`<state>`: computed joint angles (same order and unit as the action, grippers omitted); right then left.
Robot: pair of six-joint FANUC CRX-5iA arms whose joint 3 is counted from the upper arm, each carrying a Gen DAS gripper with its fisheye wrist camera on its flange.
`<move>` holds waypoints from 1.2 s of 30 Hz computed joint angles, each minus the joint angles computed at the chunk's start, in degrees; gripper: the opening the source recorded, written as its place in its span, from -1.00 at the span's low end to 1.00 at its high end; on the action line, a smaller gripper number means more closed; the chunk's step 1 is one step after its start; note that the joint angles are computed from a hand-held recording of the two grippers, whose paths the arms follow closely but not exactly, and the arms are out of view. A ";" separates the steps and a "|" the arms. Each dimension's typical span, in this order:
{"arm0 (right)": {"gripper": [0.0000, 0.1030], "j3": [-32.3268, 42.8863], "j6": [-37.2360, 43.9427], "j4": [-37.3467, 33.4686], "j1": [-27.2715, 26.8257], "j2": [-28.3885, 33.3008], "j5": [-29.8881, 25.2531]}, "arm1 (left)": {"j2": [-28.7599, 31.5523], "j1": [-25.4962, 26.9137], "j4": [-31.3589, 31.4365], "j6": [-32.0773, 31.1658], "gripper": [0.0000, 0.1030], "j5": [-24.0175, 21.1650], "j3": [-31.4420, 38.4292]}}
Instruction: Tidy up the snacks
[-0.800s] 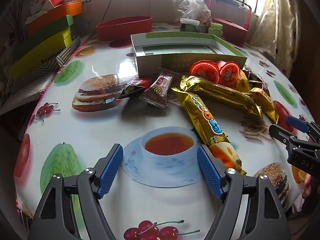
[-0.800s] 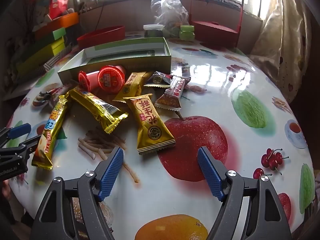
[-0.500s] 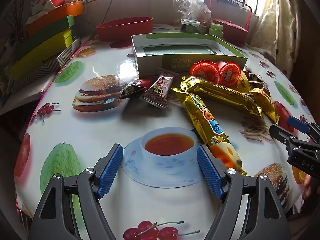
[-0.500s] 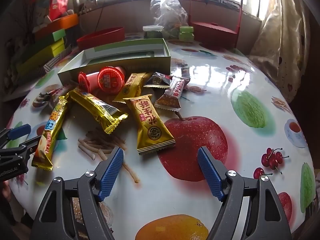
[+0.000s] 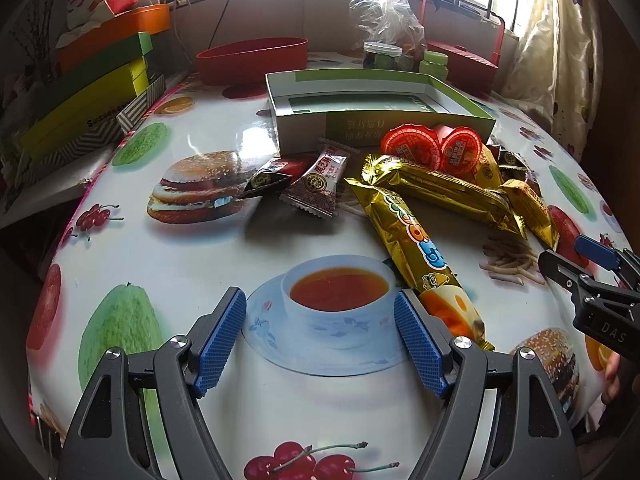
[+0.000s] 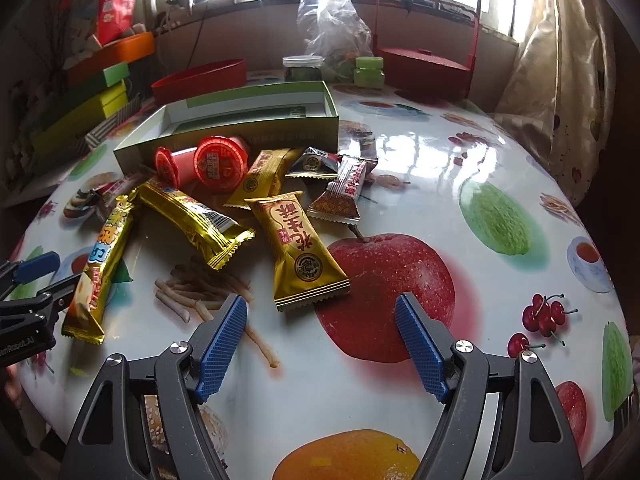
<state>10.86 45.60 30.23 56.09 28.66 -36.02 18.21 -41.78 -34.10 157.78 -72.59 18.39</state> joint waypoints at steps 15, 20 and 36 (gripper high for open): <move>0.50 -0.80 -0.68 0.68 -0.01 -0.33 0.64 | -0.05 -0.13 -0.38 0.30 0.49 0.13 -0.19; 0.50 -0.79 -0.75 0.73 0.00 -0.34 0.63 | -0.04 -0.15 -0.41 0.28 0.49 0.13 -0.20; 0.50 -1.12 -1.13 1.13 -0.02 -0.43 0.92 | 0.05 -0.24 -0.52 0.43 0.49 0.08 -0.15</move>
